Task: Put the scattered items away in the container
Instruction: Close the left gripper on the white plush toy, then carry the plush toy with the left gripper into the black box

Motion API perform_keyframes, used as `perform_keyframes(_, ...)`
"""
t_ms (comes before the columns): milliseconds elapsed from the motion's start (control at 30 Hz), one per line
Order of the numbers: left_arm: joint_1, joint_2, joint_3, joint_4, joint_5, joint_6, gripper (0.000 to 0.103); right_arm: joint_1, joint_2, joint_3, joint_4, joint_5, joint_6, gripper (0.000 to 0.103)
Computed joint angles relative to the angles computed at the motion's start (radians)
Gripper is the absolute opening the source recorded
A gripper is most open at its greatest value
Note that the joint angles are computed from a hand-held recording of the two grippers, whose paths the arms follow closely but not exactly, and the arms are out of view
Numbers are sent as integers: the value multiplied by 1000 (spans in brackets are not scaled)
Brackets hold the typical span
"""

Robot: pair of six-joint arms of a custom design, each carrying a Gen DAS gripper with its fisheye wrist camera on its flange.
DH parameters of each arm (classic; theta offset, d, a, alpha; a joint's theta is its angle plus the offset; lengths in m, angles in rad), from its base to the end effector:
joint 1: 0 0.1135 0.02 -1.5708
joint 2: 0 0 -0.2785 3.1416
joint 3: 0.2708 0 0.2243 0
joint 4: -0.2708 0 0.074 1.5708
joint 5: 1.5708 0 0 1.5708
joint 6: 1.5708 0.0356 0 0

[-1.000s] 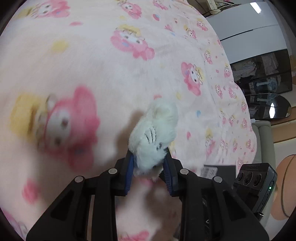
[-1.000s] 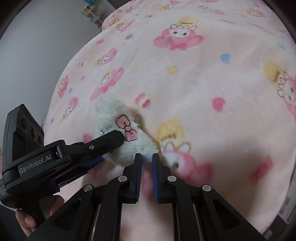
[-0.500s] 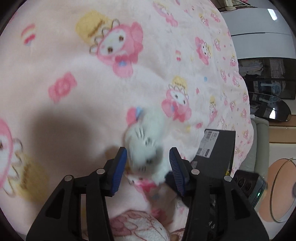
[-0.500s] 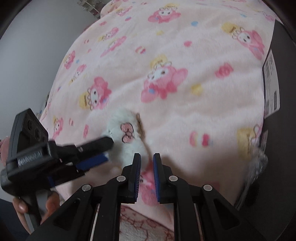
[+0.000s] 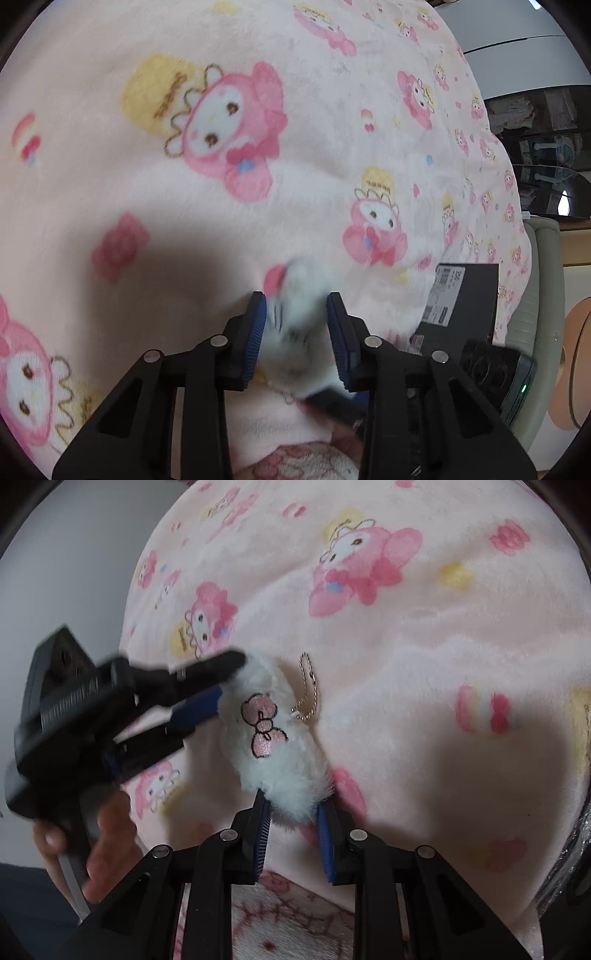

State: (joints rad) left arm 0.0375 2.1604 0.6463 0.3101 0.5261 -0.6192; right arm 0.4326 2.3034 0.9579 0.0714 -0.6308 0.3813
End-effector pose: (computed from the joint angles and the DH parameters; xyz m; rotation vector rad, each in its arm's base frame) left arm 0.2851 -0.0072 0.0348 -0.7744 2.7091 -0.8757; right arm 0.3027 0.1629 0.0250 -0.2187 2.9350 1.0547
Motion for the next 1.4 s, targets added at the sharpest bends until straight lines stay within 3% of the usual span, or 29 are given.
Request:
perform_keyframes(133, 15, -48, -82, 48, 89, 11, 32, -11, -91, -68, 116, 109, 63, 20)
perform_keyframes(233, 42, -103, -110, 59, 80, 27, 32, -27, -170, -121, 168, 213, 82, 20)
perform_keyframes(333, 67, -82, -65, 28, 85, 57, 36, -55, -184, -122, 152, 192, 61, 20)
perform_keyframes(433, 65, -19, -13, 23, 120, 71, 47, -37, -138, -88, 90, 188, 38, 21)
perform_keyframes(500, 67, 24, 29, 4, 170, 78, 50, -21, -96, -76, 121, 223, 78, 21)
perform_keyframes(567, 53, 45, 52, 23, 159, 63, 53, -44, -80, -92, 177, 227, 109, 21)
perform_keyframes(667, 10, 87, 125, -32, 89, 74, 52, -77, -19, -31, 162, 165, 125, 25)
perform_keyframes(733, -19, 103, 151, -57, 81, 58, 38, -85, 24, 18, 151, 126, 119, 26)
perform_keyframes(833, -70, 15, 80, -32, 14, 21, 33, -99, 27, 29, 145, 88, 122, 26)
perform_keyframes(1000, -153, -301, -107, 15, 14, -22, 33, -138, -232, -177, 231, 78, 81, 22)
perform_keyframes(1167, -322, -534, -126, -51, -21, -79, 33, -229, -579, -363, 144, 72, -42, 23)
perform_keyframes(1300, -526, -500, -47, -34, -98, -160, 33, -422, -804, -442, -50, 26, -200, 24)
perform_keyframes(1400, -654, -428, 28, -11, -127, -216, 33, -607, -879, -449, -199, -2, -361, 24)
